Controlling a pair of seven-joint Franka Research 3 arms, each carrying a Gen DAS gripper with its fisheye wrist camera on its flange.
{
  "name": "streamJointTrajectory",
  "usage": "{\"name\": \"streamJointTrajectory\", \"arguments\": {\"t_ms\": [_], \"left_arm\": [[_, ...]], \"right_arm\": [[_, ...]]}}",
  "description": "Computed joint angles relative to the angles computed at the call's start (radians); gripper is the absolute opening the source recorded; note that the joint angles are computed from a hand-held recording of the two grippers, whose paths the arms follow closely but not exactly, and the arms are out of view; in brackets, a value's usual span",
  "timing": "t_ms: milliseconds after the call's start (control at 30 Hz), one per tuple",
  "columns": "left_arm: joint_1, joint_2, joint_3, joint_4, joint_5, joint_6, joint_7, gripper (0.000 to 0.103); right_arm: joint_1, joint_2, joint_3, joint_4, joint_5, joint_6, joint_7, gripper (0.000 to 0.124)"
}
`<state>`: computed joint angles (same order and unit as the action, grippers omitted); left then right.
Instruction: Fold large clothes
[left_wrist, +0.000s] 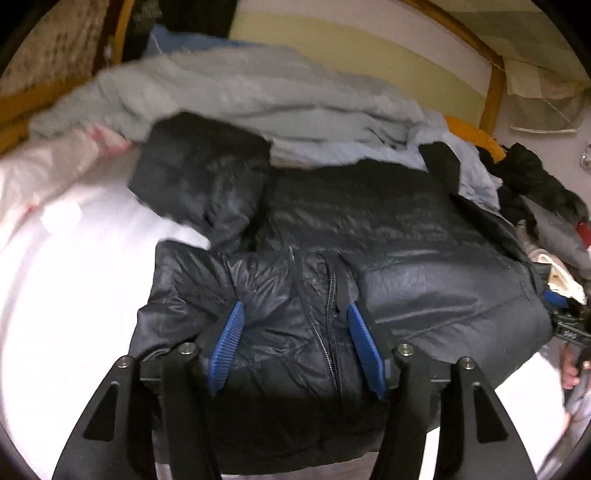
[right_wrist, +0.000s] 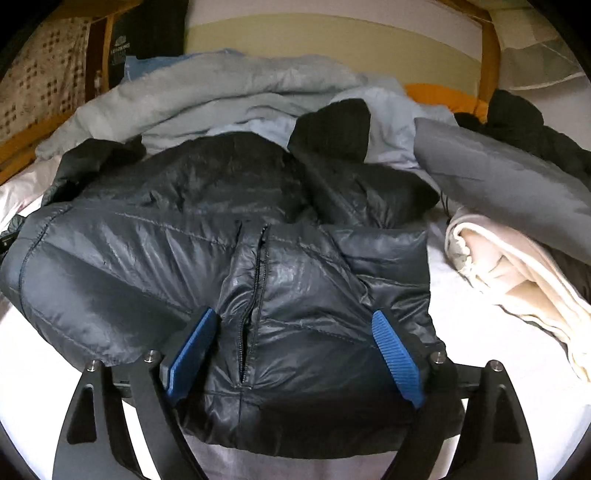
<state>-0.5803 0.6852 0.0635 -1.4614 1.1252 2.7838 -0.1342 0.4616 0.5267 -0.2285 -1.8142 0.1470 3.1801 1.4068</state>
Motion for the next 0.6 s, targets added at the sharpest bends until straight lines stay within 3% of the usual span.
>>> {"name": "streamJointTrajectory", "arguments": {"t_ms": [67, 133, 233, 267, 300, 367, 433, 467, 533, 600], "left_arm": [[0.005, 0.002, -0.009, 0.001, -0.020, -0.011, 0.016, 0.060], [-0.013, 0.001, -0.005, 0.009, -0.019, -0.053, 0.027, 0.060], [-0.082, -0.032, 0.045, -0.009, 0.100, -0.127, -0.087, 0.059], [-0.099, -0.050, 0.059, -0.022, 0.163, -0.131, -0.139, 0.060], [-0.104, -0.066, 0.059, -0.033, 0.200, -0.142, -0.159, 0.060], [-0.096, -0.077, 0.023, -0.019, 0.161, -0.239, -0.089, 0.062], [-0.049, -0.074, -0.031, -0.005, 0.088, -0.268, -0.017, 0.062], [-0.026, -0.075, -0.039, -0.014, 0.098, -0.218, -0.037, 0.062], [0.006, -0.060, -0.054, -0.009, 0.090, -0.168, -0.041, 0.062], [0.041, -0.009, -0.092, 0.049, -0.023, -0.203, 0.080, 0.062]], "right_arm": [[0.075, 0.014, -0.085, 0.002, -0.012, -0.009, 0.031, 0.092], [0.078, 0.020, -0.090, 0.013, -0.020, -0.025, 0.040, 0.093], [-0.028, -0.014, 0.026, -0.018, 0.006, 0.038, 0.018, 0.093], [-0.026, -0.025, 0.028, -0.039, 0.023, 0.073, 0.022, 0.093], [-0.045, -0.036, 0.048, -0.054, 0.044, 0.125, 0.021, 0.093], [-0.120, -0.053, 0.127, -0.060, 0.059, 0.157, 0.003, 0.093], [-0.173, -0.046, 0.178, -0.020, 0.069, 0.090, -0.022, 0.093], [-0.176, -0.034, 0.178, 0.004, 0.076, 0.061, -0.030, 0.093], [-0.128, -0.002, 0.121, 0.053, 0.060, -0.001, -0.044, 0.084], [-0.058, 0.036, 0.034, 0.099, 0.025, -0.067, -0.026, 0.080]]}}
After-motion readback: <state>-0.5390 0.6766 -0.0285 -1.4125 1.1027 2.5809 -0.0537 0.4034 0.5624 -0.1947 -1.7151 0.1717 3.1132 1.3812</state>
